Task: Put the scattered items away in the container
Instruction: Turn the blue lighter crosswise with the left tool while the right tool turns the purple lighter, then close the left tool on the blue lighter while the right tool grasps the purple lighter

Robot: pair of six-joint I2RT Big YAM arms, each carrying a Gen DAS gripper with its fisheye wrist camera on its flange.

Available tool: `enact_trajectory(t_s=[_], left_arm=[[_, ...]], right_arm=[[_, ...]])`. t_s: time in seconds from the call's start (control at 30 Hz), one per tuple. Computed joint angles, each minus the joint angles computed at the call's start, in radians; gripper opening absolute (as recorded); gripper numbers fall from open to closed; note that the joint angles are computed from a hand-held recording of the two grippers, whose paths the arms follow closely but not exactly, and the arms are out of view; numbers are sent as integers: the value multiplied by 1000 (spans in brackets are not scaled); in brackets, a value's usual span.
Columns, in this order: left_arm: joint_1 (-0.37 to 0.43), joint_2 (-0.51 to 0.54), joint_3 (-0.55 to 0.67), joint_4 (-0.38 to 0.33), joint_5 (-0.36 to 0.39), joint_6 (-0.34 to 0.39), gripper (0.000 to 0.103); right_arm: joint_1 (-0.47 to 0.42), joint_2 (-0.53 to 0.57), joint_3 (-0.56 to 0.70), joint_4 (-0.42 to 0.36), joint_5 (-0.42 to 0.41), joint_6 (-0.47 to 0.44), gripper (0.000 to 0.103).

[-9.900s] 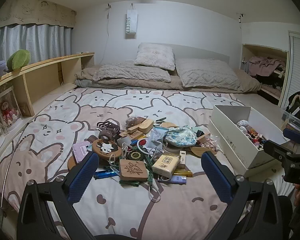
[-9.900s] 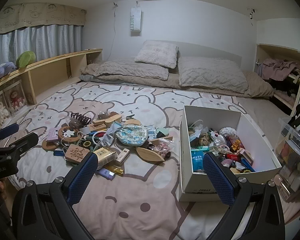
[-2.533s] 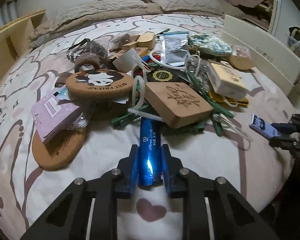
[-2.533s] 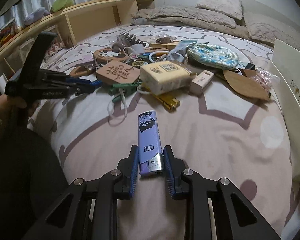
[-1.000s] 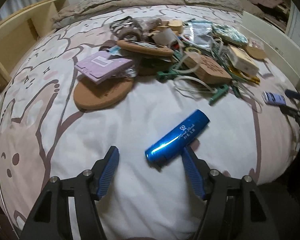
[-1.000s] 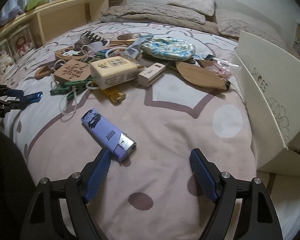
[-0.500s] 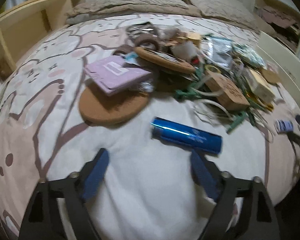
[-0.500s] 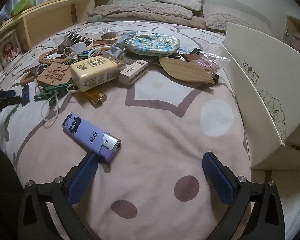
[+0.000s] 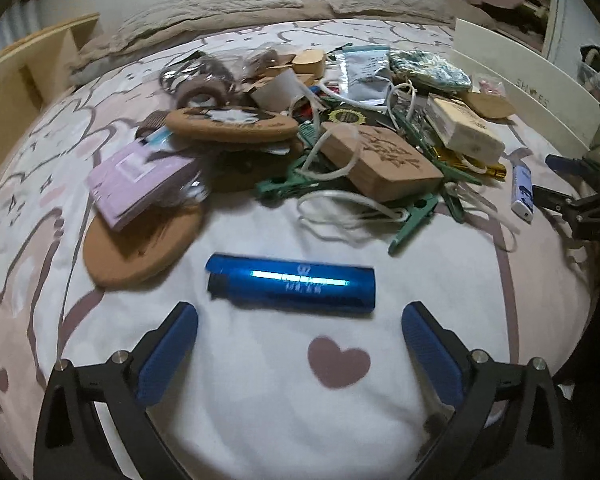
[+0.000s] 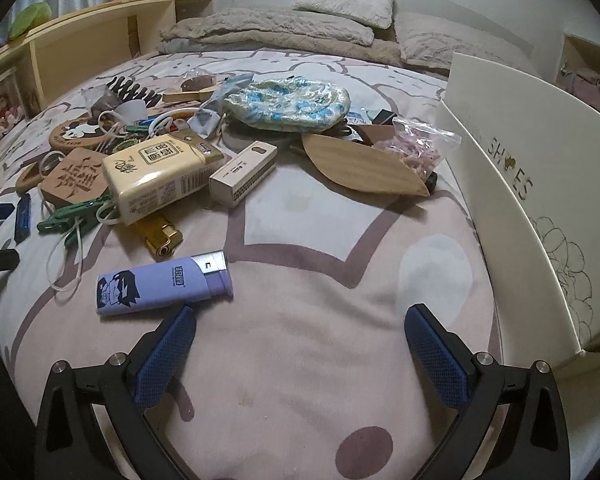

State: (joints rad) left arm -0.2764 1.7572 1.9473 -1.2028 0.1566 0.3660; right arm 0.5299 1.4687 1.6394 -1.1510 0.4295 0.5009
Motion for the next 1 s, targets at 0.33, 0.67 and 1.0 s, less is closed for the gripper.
enact_trajectory(t_s=[0.33,0.67,1.0], left_arm=[[10,39,38,11,33,18,103],[18,-9,-59,131,71,-4,103],[26,-61,-149,231,103,-44,86]], right_arm=[[28,-35,-47,63,-18,2,103],[49,-19,-44,139,-84,-69,103],[44,22,-4,157,-151,-115,103]])
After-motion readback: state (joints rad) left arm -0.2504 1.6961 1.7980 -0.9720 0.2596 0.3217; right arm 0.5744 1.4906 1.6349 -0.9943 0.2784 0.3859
